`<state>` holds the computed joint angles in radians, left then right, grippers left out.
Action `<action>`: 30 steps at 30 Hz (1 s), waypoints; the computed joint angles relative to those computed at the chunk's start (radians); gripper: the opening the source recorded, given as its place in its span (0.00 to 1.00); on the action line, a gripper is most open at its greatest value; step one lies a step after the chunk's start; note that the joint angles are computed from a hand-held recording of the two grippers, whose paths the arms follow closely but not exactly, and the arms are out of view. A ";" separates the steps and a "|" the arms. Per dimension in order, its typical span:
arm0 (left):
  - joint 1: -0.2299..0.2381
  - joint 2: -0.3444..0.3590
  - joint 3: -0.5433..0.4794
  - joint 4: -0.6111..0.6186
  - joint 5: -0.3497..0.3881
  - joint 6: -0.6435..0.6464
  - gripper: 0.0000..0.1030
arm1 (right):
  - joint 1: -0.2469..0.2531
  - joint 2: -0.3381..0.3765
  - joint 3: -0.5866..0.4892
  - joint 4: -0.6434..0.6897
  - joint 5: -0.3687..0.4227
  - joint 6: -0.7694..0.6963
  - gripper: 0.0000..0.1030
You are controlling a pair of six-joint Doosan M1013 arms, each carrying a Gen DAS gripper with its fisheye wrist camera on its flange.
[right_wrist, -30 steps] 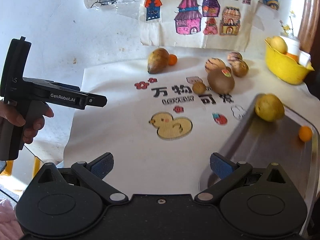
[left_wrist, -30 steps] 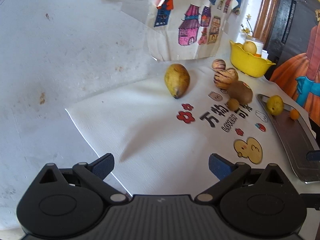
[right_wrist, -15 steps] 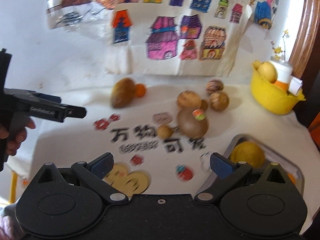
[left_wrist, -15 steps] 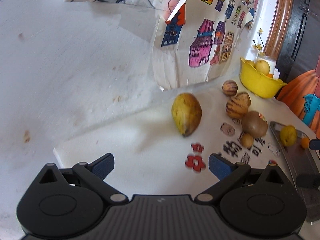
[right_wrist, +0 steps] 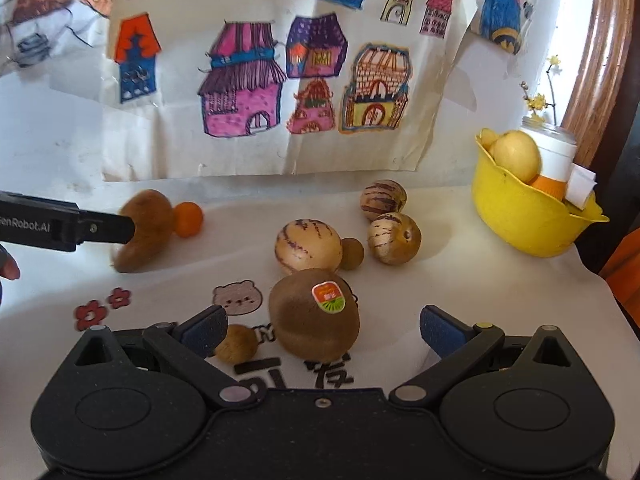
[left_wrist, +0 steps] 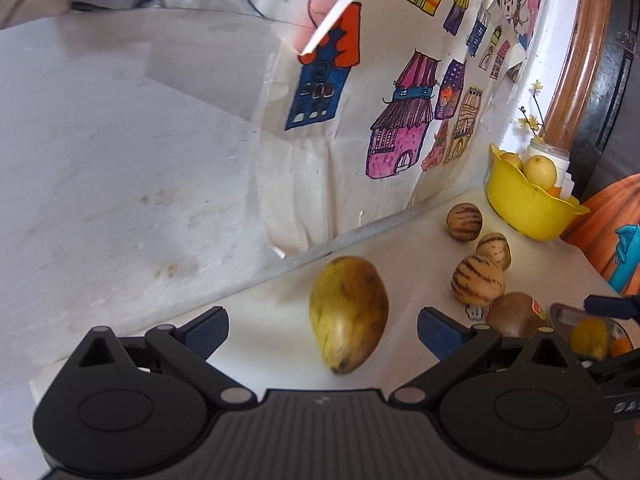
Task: Organize fruits
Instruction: 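Grasp the brown kiwi with the right tool while the left tool grasps the elongated yellow pear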
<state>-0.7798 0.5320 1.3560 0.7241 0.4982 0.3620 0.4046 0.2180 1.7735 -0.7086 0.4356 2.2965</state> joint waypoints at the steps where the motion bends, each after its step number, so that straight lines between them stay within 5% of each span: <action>1: 0.001 0.007 -0.009 -0.003 0.003 0.004 1.00 | -0.003 0.007 -0.004 0.002 -0.004 -0.009 0.98; 10: 0.003 0.050 -0.058 -0.032 0.030 0.073 0.99 | -0.025 0.044 -0.026 0.085 -0.018 -0.091 0.89; 30: 0.005 0.066 -0.072 -0.039 0.015 0.107 0.70 | -0.062 0.068 -0.032 0.365 -0.069 -0.267 0.61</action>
<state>-0.7753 0.5985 1.2840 0.6848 0.5131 0.4692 0.3424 0.2858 1.7416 -0.3438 0.3666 2.0297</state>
